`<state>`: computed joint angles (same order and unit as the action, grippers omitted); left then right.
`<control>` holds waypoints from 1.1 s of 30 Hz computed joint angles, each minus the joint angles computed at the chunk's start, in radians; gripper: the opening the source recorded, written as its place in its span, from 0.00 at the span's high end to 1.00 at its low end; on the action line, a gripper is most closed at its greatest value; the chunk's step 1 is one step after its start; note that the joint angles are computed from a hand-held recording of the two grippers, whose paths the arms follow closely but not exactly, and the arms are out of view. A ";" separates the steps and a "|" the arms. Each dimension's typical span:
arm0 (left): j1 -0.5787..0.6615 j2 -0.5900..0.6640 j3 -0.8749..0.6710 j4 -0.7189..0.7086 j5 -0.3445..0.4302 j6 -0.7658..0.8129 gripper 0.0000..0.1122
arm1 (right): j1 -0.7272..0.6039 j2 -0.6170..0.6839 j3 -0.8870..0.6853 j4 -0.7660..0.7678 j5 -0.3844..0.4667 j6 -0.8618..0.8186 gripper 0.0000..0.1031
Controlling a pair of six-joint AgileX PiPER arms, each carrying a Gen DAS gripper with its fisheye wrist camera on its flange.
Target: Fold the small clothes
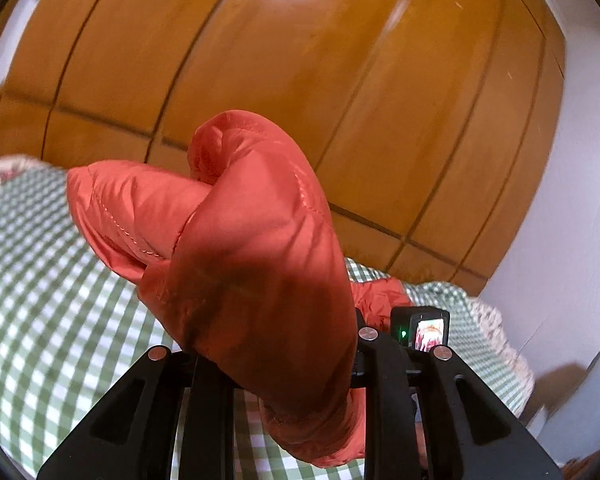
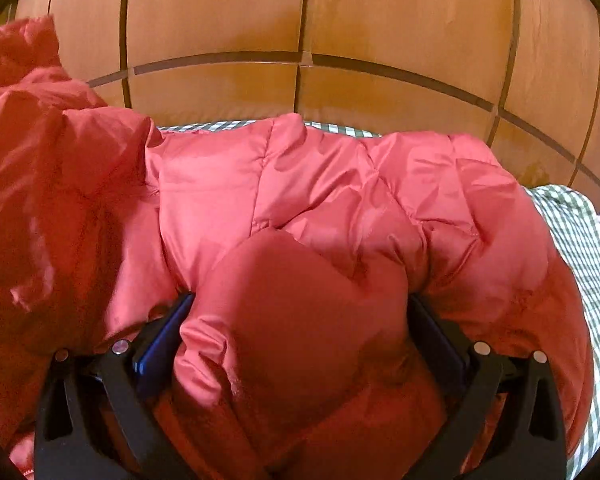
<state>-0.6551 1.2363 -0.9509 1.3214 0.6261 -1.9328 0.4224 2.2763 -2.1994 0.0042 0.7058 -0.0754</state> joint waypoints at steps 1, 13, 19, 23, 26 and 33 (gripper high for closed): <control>-0.016 0.014 -0.029 -0.017 0.020 0.046 0.81 | -0.006 -0.007 0.003 0.012 0.003 -0.007 0.02; -0.099 0.178 -0.300 -0.114 0.125 0.436 0.81 | -0.217 -0.299 0.372 0.322 -0.163 -0.217 0.02; -0.081 0.255 -0.408 -0.167 0.084 0.567 0.81 | -0.331 -0.272 0.390 0.243 -0.072 -0.247 0.02; -0.084 0.327 -0.498 -0.216 0.051 0.671 0.81 | -0.394 -0.259 0.474 0.506 -0.072 -0.393 0.02; -0.095 0.403 -0.596 -0.271 0.049 0.798 0.81 | -0.411 -0.267 0.537 0.630 -0.128 -0.489 0.02; -0.101 0.602 -0.839 -0.466 0.076 1.082 0.81 | -0.420 -0.275 0.586 0.727 -0.162 -0.584 0.02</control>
